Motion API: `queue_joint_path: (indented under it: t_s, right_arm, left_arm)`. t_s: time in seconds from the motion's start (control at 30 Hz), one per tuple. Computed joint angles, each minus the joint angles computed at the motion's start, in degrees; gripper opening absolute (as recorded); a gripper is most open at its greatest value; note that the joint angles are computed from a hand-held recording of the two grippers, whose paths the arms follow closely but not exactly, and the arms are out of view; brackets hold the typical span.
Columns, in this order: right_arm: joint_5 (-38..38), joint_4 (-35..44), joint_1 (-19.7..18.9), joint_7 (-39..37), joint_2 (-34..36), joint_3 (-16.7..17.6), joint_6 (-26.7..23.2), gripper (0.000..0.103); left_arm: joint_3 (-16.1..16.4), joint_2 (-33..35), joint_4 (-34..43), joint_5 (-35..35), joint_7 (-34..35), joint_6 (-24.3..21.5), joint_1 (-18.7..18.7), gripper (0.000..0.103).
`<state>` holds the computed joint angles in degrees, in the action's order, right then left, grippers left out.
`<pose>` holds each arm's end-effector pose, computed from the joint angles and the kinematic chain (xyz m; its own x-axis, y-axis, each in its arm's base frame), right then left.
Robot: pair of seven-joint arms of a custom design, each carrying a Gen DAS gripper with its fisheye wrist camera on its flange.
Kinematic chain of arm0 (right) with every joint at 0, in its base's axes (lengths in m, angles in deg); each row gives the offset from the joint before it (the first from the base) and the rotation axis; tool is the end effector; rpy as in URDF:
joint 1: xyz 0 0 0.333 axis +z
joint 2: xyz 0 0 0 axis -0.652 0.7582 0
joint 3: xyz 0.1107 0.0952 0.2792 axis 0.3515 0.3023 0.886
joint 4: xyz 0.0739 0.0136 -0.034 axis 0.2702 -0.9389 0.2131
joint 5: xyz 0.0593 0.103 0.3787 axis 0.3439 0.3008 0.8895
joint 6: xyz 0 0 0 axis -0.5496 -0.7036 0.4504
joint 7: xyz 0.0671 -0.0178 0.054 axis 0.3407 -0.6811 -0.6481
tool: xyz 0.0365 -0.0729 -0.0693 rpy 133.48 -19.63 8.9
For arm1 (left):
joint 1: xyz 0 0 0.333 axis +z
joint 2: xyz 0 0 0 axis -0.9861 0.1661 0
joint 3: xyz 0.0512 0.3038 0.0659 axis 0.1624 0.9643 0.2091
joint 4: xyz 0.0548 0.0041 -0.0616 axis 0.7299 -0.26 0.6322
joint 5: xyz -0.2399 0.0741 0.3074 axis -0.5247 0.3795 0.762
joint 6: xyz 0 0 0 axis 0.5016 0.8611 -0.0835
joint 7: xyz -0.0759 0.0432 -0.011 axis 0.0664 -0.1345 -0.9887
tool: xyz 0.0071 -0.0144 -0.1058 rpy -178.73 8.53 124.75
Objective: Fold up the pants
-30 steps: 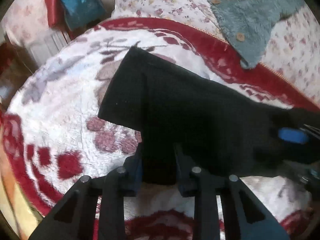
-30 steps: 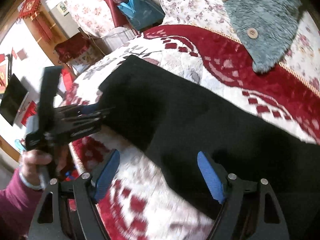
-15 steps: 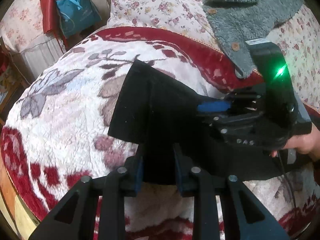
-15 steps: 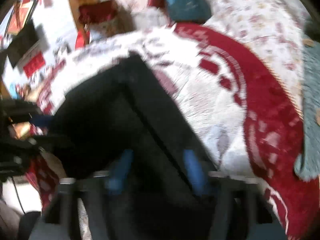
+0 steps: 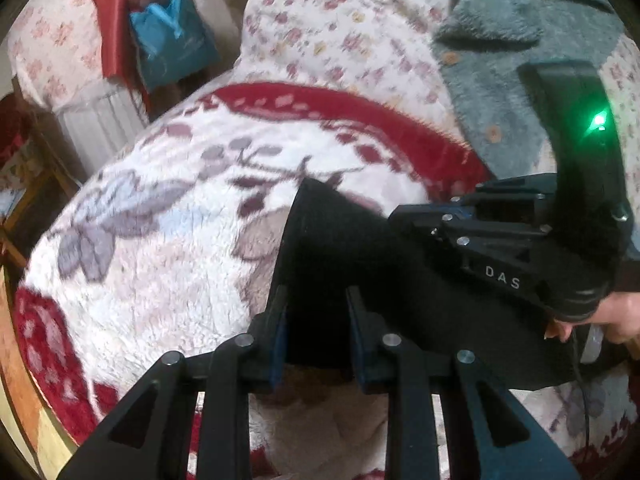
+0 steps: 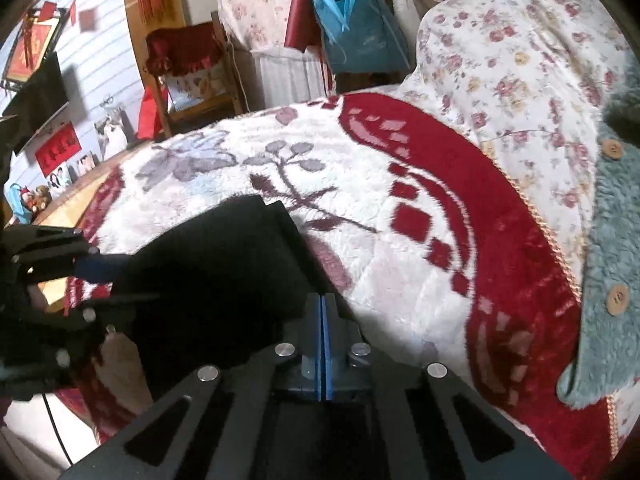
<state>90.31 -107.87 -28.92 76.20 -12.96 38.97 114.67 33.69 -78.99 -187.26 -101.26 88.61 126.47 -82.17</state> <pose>0.6247 0.2235 0.4499 0.5515 -0.8259 -0.1172 -0.6242 -0.3154 -0.7147 0.5784 -0.0722 0.4779 -0.3194 -0.9475 -0.0166 -0.7414 0.2608 -0.6183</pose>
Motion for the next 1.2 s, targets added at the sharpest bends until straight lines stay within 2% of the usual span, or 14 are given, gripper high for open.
queue_joint_path:
  t_s: [0.07,0.13,0.17,0.2,0.27,0.3,0.4,0.5,0.63,0.73,0.87,1.07,1.13,1.2]
  right_arm:
    - [1.1,-1.1,0.0,-0.2,0.0,0.7,2.8,0.001]
    - [4.7,-2.7,-1.3,-1.7,-1.4,1.7,2.7,0.003]
    - [5.1,-3.7,-1.3,-1.9,-2.2,1.4,2.5,0.004]
    - [4.8,-5.2,-1.1,-1.8,-3.4,0.8,2.6,0.004]
    - [2.8,-7.8,0.2,0.7,-5.2,-0.9,3.6,0.004]
    - [3.4,-9.1,0.2,0.8,-6.2,-1.0,3.6,0.004]
    - [6.5,-12.5,0.8,0.3,-8.6,-1.6,4.4,0.004]
    - [8.3,-15.5,1.8,1.3,-10.9,-2.8,4.5,0.005]
    - [16.1,-18.6,3.0,-1.4,-13.8,-4.4,3.2,0.005]
    - [31.4,-19.5,4.2,-14.9,-16.1,-5.9,0.3,0.005]
    - [35.7,-21.7,6.0,-18.7,-18.6,-7.2,0.4,0.006]
    - [40.0,-24.0,6.8,-21.7,-22.3,-9.6,-6.0,0.006]
    - [45.2,-24.9,7.4,-27.0,-23.7,-9.8,-5.1,0.006]
    - [55.3,-25.5,8.1,-37.0,-25.2,-9.6,-2.6,0.006]
  left_arm:
    - [0.1,0.4,-0.3,-1.2,1.1,0.8,0.0,0.028]
    - [-0.1,0.0,-1.1,-0.8,0.7,2.1,-0.1,0.031]
    - [-0.2,-0.2,-1.5,0.4,-0.4,2.7,-0.1,0.04]
    - [0.5,-0.4,-2.0,2.0,-2.0,3.4,-1.0,0.061]
    - [-0.6,-0.6,-3.1,12.1,-11.3,5.6,0.5,0.099]
    - [-1.5,-1.2,-4.2,16.0,-15.1,7.0,1.5,0.099]
    - [-0.5,-2.8,-6.1,15.3,-16.1,7.8,0.2,0.099]
    - [-0.7,-3.9,-7.4,18.5,-19.7,8.0,0.7,0.099]
    - [-0.2,-5.2,-8.8,17.6,-19.7,7.6,0.2,0.099]
    - [0.1,-6.3,-9.9,16.5,-19.0,7.5,-0.2,0.099]
    - [0.3,-7.2,-10.7,16.2,-18.8,7.4,-0.3,0.099]
    - [1.9,-8.4,-11.0,9.8,-15.0,5.9,-1.7,0.099]
    - [1.8,-8.9,-11.3,9.4,-14.6,5.8,-1.6,0.099]
    - [2.0,-9.3,-11.6,8.2,-13.8,5.6,-2.0,0.099]
